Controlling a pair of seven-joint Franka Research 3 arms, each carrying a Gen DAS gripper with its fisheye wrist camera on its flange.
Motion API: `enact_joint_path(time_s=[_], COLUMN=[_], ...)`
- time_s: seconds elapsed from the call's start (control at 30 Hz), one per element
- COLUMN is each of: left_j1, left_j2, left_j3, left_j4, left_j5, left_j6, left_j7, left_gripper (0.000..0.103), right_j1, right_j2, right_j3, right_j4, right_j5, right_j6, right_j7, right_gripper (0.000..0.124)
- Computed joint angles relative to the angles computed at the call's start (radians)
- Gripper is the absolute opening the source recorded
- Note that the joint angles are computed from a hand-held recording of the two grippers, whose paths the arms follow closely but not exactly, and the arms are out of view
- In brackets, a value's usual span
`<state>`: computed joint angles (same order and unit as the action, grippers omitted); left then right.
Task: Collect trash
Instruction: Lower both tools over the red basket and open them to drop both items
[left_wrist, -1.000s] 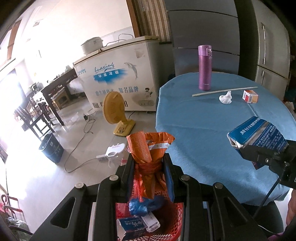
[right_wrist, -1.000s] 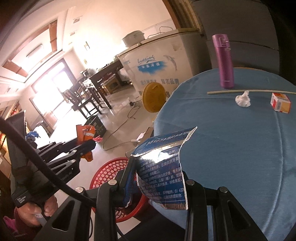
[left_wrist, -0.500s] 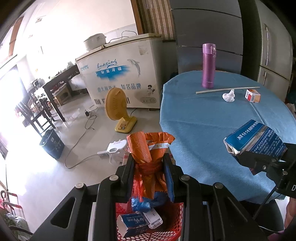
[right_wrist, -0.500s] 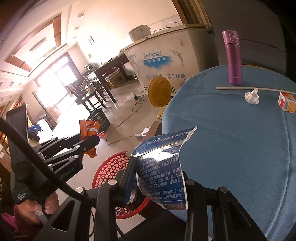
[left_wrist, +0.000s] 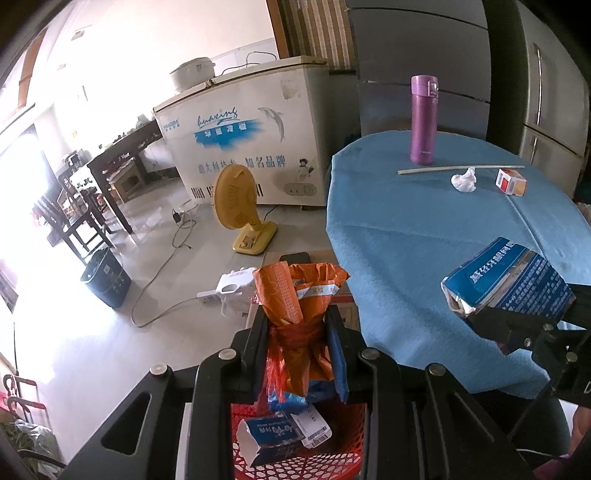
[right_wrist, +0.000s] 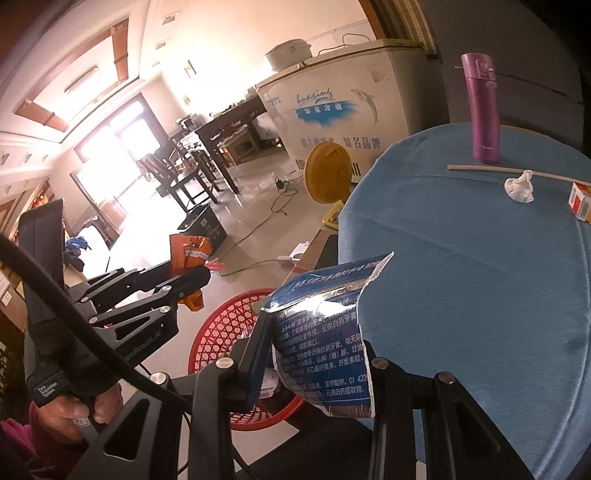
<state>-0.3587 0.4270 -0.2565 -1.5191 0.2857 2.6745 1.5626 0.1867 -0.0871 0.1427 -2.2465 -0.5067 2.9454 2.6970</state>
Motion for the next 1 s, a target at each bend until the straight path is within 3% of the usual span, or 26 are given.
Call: enact_joint_path(time_s=[1.0], left_j1=[0.024], left_j2=[0.012], left_j3=[0.021], left_j4=[-0.025], left_j5=[0.016], left_j6=[-0.055], left_j7=[-0.027], left_gripper=[0.031], right_j1=[0.129], right_j2=[0.218], right_j3=[-0.092], right_j4=[0.188], right_j5=[0.478], right_j6=[-0.031], right_j7=[-0.548], right_gripper=[0.036])
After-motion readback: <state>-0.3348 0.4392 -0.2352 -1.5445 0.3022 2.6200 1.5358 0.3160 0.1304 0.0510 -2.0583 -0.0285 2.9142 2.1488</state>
